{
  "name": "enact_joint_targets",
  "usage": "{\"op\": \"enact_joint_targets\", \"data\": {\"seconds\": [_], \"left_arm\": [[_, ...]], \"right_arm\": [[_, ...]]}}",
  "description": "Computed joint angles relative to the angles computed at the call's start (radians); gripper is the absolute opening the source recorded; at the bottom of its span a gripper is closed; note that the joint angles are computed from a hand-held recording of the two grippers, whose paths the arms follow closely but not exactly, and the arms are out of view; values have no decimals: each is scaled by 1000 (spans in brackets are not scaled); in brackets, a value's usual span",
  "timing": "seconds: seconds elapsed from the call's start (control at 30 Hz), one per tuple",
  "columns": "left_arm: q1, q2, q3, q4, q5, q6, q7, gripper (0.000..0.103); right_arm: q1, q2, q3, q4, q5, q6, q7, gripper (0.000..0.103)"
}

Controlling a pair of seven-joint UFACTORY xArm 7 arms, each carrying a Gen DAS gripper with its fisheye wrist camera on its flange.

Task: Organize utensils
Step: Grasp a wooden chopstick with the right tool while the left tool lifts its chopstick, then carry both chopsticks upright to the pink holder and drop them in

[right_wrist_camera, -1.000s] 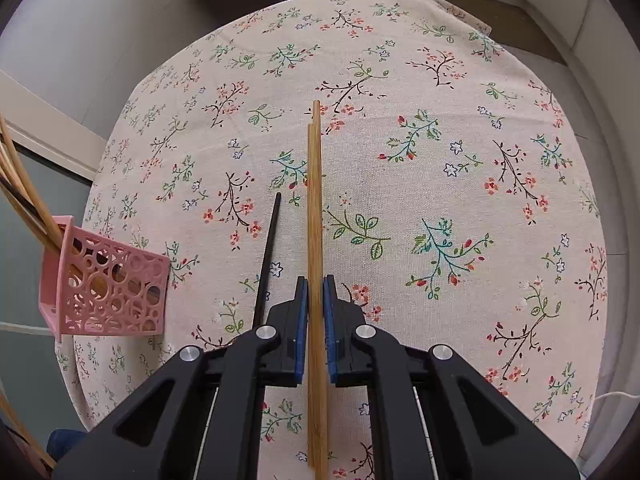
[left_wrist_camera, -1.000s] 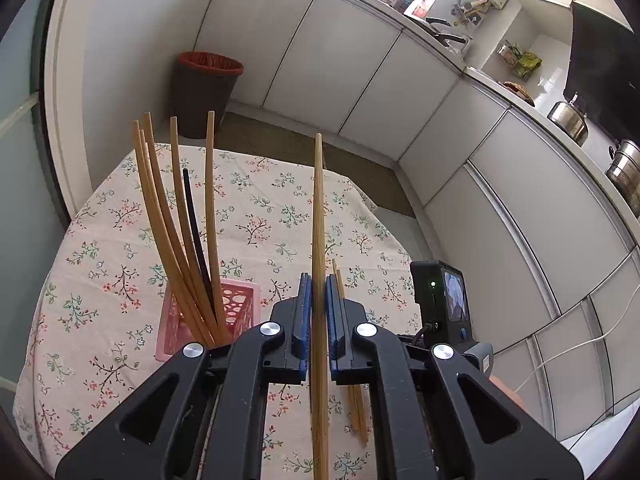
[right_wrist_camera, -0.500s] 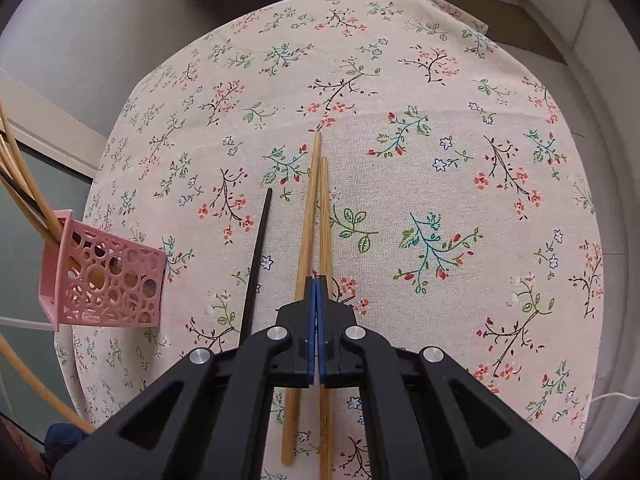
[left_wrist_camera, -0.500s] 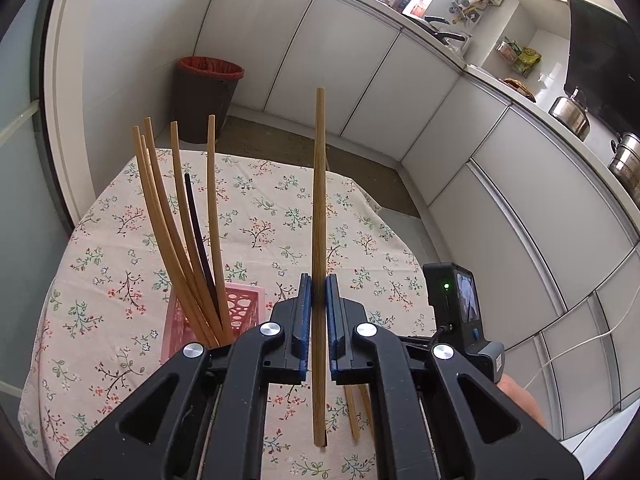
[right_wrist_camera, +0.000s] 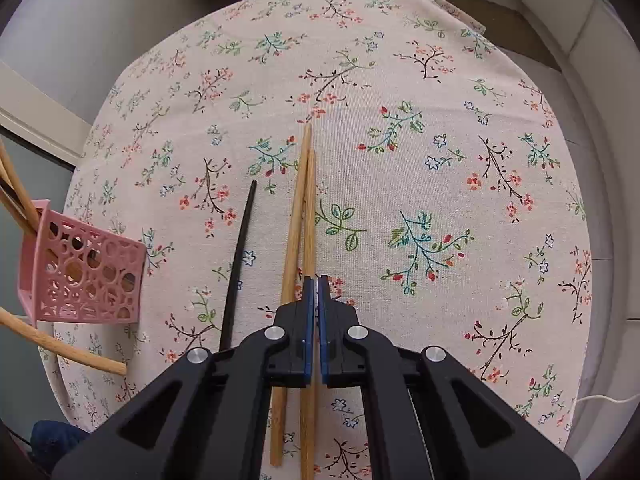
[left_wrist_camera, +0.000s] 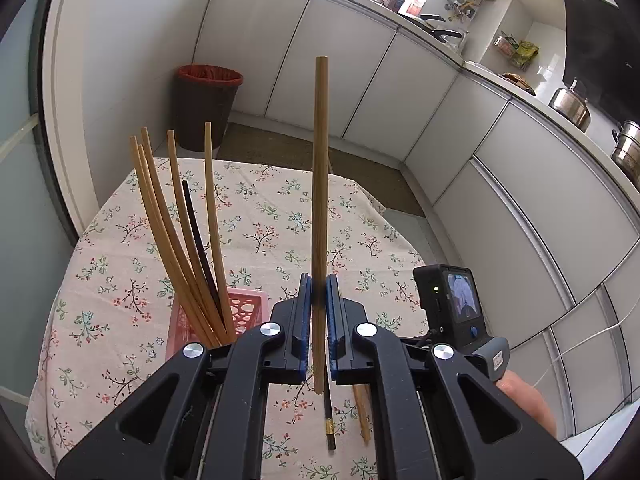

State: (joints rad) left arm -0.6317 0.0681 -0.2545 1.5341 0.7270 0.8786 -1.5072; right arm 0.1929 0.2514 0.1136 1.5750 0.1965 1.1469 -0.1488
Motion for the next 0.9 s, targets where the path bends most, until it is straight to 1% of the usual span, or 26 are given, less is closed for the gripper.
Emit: {"op": "enact_joint_targets", "data": {"seconds": [0.03,0.13,0.23,0.3,0.37,0.4,0.47,0.53,0.6,0.7,0.77,0.8,0.9], "left_arm": [[-1,1,0,2,1,1,0,7],[-2,0,0,0,-1,3,5,7],[0,-4,0,-4,-1,1,1,7],[1,-3,-1,-3,0,1,1,7],[1,-1,-1,-2,-4,-1,6,7],[1,2,-2,2,-6,1,10,7],[0,1,-1,2,-10,0,13,7],[1,-3,0,-2,-9,-1,12,7],[2,-5,0,-3,-7,-1,8,7],[4,-5,-2,-3,-10,-1,12,7],[3,-1,-3,0,-13,-1,16,7],[3,0,-2,1,-14,0,17,7],[2,-1,0,3,-13,3,17,7]], "right_arm": [[-1,7,1,11,4,13,1,13],[8,17,2,23,-7,22,11,15],[-1,13,8,24,27,26,-6,15],[5,18,7,25,19,26,-7,15],[1,23,10,25,36,27,-15,14],[1,26,11,30,39,29,-19,11],[5,23,8,30,29,28,-15,8],[-4,25,11,36,55,44,-25,3],[-5,23,11,32,60,45,-34,1],[-2,22,10,25,57,29,-34,1],[4,36,10,40,46,44,-24,8],[15,41,10,44,17,50,-20,9],[28,32,10,31,-14,26,-19,9]]}}
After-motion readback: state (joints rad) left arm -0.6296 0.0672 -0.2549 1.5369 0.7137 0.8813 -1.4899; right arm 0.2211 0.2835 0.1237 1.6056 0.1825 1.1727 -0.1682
